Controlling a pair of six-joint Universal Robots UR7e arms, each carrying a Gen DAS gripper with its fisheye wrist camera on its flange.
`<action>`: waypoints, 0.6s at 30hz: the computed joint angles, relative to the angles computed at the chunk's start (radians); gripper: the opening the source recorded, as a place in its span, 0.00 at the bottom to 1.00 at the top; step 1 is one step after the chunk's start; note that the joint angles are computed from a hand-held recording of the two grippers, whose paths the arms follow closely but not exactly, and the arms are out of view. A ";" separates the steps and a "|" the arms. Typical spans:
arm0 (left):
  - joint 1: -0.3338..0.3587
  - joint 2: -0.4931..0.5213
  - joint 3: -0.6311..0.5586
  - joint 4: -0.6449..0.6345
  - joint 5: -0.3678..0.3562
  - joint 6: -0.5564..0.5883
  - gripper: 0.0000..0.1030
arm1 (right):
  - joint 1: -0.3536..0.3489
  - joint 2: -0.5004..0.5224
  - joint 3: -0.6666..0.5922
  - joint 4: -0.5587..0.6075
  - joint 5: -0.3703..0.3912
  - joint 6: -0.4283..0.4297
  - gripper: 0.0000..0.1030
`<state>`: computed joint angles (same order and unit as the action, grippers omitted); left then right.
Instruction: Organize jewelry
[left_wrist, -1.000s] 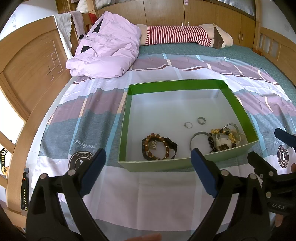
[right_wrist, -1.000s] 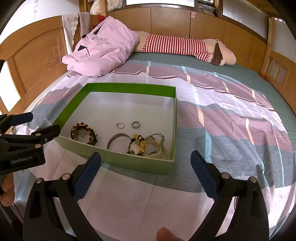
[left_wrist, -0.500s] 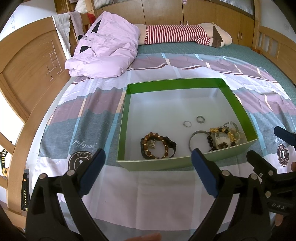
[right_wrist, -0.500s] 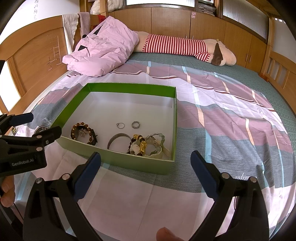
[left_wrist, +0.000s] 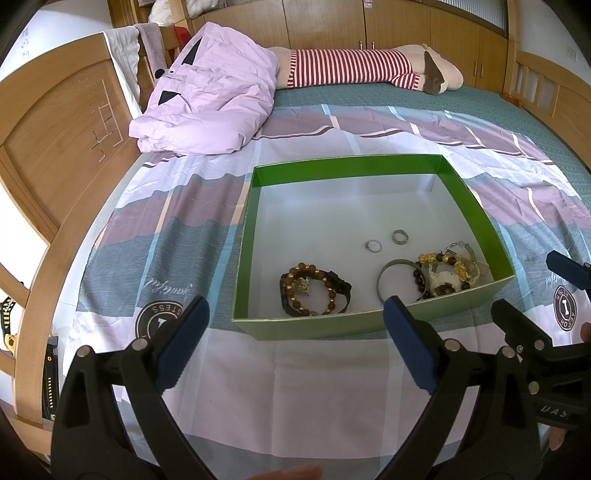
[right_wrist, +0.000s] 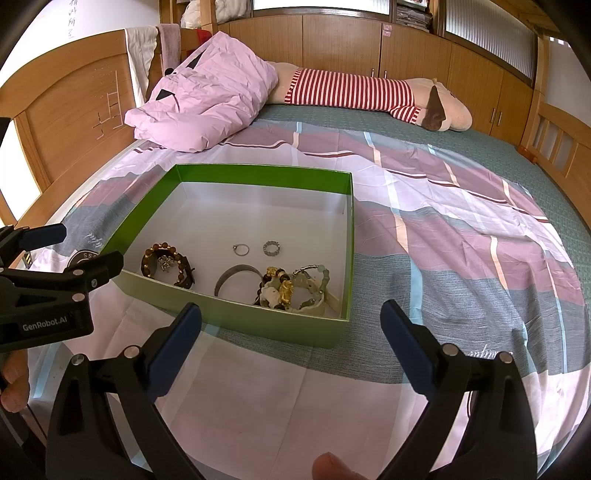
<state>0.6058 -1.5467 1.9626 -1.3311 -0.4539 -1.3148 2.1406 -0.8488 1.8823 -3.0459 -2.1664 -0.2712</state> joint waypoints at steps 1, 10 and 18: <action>-0.001 0.001 0.000 0.001 -0.001 -0.002 0.94 | 0.000 0.000 0.000 0.000 0.000 0.000 0.95; -0.001 0.002 0.004 0.001 -0.003 -0.008 0.95 | 0.001 0.000 0.001 0.000 -0.001 0.002 0.95; 0.001 0.002 0.006 -0.008 -0.013 0.001 0.95 | 0.000 0.000 -0.001 0.002 0.000 0.000 0.95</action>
